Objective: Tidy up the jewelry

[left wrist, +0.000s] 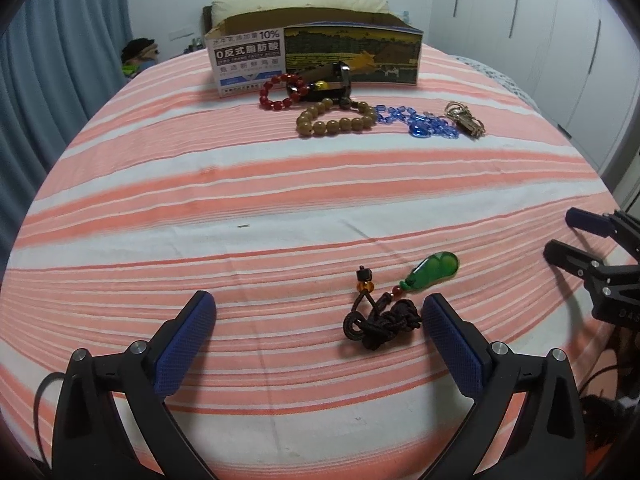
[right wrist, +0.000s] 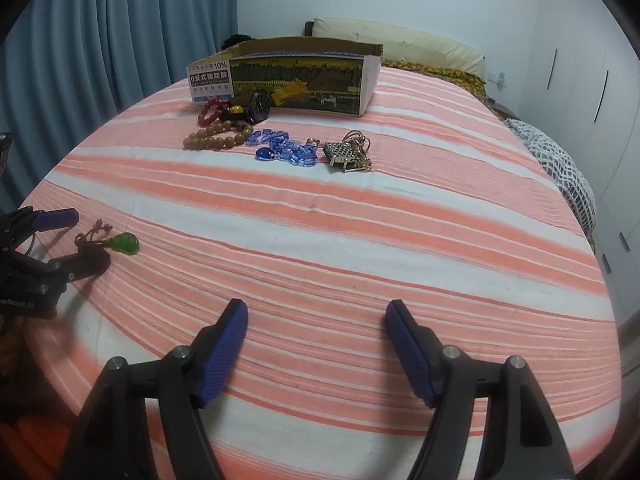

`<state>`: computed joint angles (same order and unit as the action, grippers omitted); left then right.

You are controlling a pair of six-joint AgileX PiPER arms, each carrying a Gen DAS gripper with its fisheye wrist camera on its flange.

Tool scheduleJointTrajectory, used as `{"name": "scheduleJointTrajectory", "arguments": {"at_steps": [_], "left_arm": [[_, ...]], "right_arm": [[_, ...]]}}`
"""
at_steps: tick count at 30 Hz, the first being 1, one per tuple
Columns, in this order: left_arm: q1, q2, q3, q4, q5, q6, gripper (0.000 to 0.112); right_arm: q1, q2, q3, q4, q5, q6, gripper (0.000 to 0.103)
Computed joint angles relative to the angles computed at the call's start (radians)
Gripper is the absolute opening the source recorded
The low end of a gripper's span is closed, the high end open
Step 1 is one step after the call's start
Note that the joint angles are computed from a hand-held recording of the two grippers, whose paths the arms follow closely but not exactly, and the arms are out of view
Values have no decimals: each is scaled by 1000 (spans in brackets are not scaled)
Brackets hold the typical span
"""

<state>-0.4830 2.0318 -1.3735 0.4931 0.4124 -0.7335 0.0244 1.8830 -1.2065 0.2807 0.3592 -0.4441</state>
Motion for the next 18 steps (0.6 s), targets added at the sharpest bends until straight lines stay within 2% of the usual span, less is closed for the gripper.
{"name": "scheduleJointTrajectory", "arguments": {"at_steps": [7, 10, 13, 18], "left_arm": [[0, 4, -4, 26, 10, -40, 103], [1, 3, -3, 36, 11, -52, 103], [1, 4, -4, 35, 11, -49, 103], [2, 4, -6, 26, 16, -38, 103]], "right_arm": [[-15, 45, -121, -29, 159, 7, 73], [-41, 100, -222, 5, 231, -10, 73], [-72, 201, -398, 54, 342, -24, 73], [-70, 425, -791, 10, 530, 32, 72]]}}
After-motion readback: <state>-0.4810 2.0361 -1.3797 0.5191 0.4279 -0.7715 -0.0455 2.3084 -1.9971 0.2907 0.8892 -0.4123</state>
